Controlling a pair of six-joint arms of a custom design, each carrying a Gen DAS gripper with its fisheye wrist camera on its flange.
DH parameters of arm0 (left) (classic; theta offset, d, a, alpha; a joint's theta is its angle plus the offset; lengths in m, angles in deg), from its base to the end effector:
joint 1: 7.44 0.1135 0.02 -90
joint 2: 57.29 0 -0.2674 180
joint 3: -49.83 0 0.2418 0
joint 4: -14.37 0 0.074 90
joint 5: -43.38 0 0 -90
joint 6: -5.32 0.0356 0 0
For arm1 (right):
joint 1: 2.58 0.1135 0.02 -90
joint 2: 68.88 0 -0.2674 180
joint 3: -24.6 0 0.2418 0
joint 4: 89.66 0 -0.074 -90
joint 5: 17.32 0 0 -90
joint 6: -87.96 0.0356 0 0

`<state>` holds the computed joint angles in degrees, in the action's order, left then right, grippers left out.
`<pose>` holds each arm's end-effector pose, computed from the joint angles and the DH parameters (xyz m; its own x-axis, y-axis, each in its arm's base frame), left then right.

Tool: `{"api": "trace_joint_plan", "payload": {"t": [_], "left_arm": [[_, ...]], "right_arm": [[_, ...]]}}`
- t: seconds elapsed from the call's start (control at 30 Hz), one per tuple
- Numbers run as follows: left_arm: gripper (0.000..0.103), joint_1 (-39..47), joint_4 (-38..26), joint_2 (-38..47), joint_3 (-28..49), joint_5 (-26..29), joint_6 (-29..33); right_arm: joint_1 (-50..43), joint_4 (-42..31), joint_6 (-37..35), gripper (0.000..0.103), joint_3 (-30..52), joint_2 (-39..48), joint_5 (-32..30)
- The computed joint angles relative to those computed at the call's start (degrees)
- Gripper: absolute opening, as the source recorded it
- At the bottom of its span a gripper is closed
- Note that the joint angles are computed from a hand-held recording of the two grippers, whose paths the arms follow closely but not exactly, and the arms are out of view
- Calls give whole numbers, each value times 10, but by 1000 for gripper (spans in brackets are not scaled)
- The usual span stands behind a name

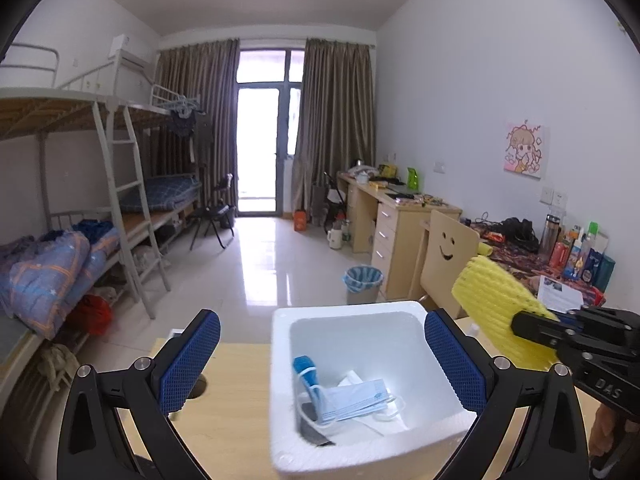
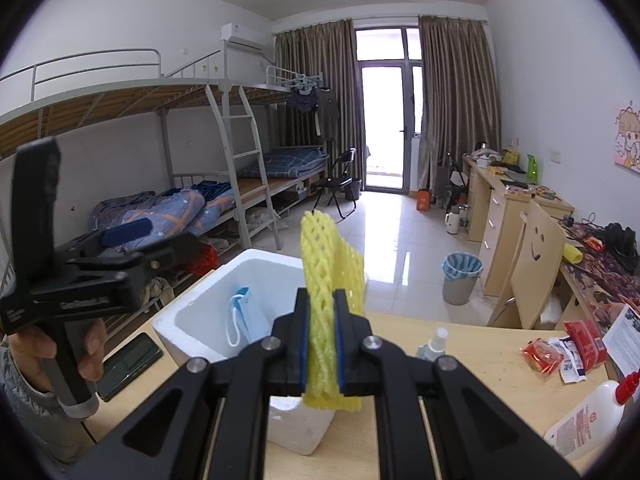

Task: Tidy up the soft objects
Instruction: 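Open the left tool to drop the blue mask into the foam box, then open the right tool to drop the yellow mesh sleeve into the foam box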

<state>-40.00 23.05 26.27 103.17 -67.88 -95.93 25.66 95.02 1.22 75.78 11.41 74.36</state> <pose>0.2586 -0.1498 0.2182 -0.3459 0.0051 -0.9383 0.1527 0.9870 -0.0509 0.2524 0.1344 0.2141 -0.3893 -0.1446 -0.9097 -0.4280 0.9029 0.0397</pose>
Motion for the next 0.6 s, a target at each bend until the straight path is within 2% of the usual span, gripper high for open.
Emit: {"api": "trace_joint_plan", "payload": {"t": [0.27, 0.47, 0.6], "left_arm": [[102, -17, -15, -80, -55, -63, 3], [102, -26, -40, -148, -97, -91, -2], [102, -26, -54, -163, -105, -103, -4]], "right_arm": [[27, 9, 0, 13, 19, 29, -4], [37, 6, 0, 13, 42, 60, -15], [41, 7, 3, 13, 54, 76, -23]]}}
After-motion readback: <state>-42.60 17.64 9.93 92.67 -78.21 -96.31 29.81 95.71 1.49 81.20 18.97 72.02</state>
